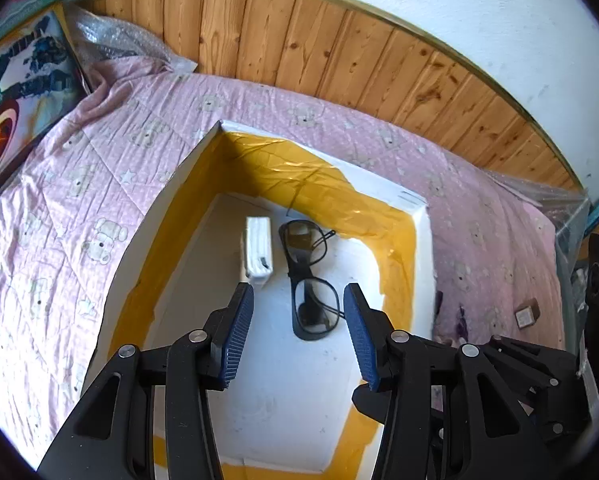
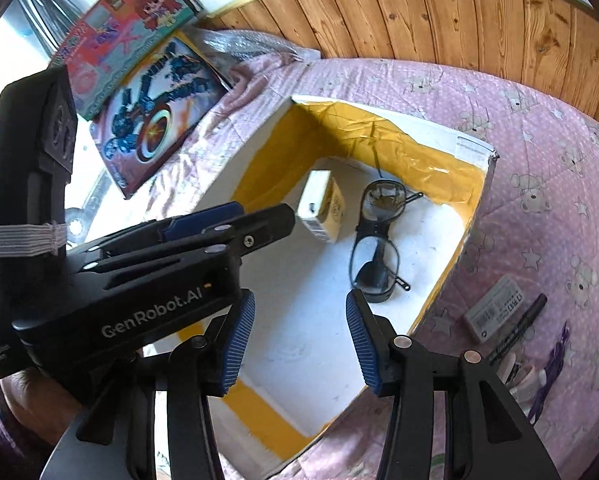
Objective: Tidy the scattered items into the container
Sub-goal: 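Withdraw both open tools from the box back toward the remaining items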
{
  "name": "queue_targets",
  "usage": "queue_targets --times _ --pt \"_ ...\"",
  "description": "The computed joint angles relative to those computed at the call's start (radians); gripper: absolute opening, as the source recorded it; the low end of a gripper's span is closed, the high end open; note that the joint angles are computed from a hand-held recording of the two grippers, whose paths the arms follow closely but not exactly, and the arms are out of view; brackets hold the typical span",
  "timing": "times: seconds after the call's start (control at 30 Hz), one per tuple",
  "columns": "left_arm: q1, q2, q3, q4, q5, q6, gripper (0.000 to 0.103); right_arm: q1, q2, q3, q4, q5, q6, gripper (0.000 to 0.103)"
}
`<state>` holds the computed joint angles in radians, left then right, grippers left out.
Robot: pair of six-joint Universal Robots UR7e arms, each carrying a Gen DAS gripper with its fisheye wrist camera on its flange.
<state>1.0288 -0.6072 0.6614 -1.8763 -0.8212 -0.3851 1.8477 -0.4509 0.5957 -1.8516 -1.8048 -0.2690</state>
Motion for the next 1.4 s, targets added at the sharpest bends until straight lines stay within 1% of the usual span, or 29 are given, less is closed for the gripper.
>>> queue_targets --times 0.2,0.47,0.6,0.7,0.87,0.97,1.03,1.17,1.3,1.4 --pt "-0.027 -0.066 0.126 -0.052 0.012 -0.009 0.05 0.001 -0.102 0.168 -0.103 0.046 -0.019 0.05" --pt "-0.062 -0.163 0.299 -0.132 0.007 -0.036 0.05 0.003 -0.222 0.375 -0.233 0.083 -0.062 0.05" --pt "-0.086 -0.216 0.399 -0.211 0.001 -0.041 0.05 0.005 -0.287 0.484 -0.316 0.095 -0.098 0.05" --pt "-0.103 -0.25 0.473 -0.28 -0.02 -0.038 0.05 0.004 -0.342 0.576 -0.396 0.097 -0.128 0.05" --pt "-0.13 -0.295 0.589 -0.383 -0.057 -0.029 0.05 -0.011 -0.426 0.712 -0.485 0.124 -0.15 0.05" --pt "-0.149 -0.314 0.651 -0.432 -0.067 -0.023 0.05 -0.025 -0.472 0.784 -0.529 0.144 -0.157 0.05" --pt "-0.163 -0.322 0.683 -0.447 -0.062 -0.021 0.05 -0.036 -0.501 0.829 -0.556 0.157 -0.159 0.05" --pt "-0.184 -0.331 0.73 -0.47 -0.075 -0.015 0.05 -0.061 -0.559 0.917 -0.607 0.178 -0.156 0.05" --pt "-0.197 -0.325 0.762 -0.489 -0.115 -0.015 0.05 -0.093 -0.621 0.999 -0.655 0.192 -0.141 0.05" --pt "-0.198 -0.308 0.767 -0.484 -0.145 -0.026 0.05 -0.125 -0.658 1.044 -0.675 0.192 -0.11 0.05"
